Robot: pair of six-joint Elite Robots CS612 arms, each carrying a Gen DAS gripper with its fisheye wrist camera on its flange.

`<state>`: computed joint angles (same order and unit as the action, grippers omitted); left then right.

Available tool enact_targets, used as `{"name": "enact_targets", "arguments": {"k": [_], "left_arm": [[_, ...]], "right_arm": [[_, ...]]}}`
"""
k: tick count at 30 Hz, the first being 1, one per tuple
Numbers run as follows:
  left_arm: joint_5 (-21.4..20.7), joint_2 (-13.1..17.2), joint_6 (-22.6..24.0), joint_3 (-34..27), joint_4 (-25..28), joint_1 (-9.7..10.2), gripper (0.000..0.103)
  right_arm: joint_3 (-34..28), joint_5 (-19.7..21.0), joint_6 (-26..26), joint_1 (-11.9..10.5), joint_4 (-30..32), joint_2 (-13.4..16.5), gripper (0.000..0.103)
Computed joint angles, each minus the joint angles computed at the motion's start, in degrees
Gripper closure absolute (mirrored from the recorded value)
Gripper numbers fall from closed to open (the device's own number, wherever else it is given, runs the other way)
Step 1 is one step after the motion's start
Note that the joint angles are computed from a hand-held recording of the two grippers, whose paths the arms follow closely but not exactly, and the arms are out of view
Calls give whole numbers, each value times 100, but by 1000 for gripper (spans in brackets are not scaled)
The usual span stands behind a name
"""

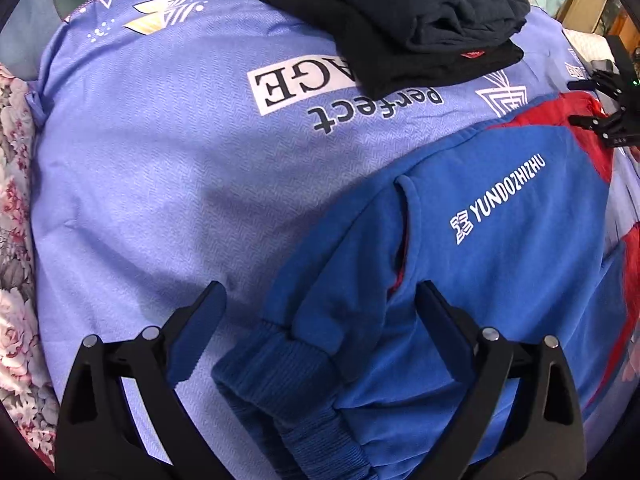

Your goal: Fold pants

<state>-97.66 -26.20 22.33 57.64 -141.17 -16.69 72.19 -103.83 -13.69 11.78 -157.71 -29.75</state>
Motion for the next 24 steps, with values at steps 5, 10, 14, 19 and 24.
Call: {"name": "enact_targets", "arguments": {"k": [5,10,14,19,24], "left_arm": [[-79,71,104,-148,238,-6,31],[-175,-36,234,31,137,-51,72],[-91,-195,168,307,-136,-104,80],[-320,-552,60,811,-734,-63,81],[-912,-1064,-27,1588,-1540,101,81]], "right_arm": [[-229,390,394,-62,200,94,26],[-178,873,418,-66,344,27,77],[23,868,511,-19,60,-90,96],[828,1495,678,-78,-928,-582,96],[2128,2153,708,-141,-2124,-1282,96]]}}
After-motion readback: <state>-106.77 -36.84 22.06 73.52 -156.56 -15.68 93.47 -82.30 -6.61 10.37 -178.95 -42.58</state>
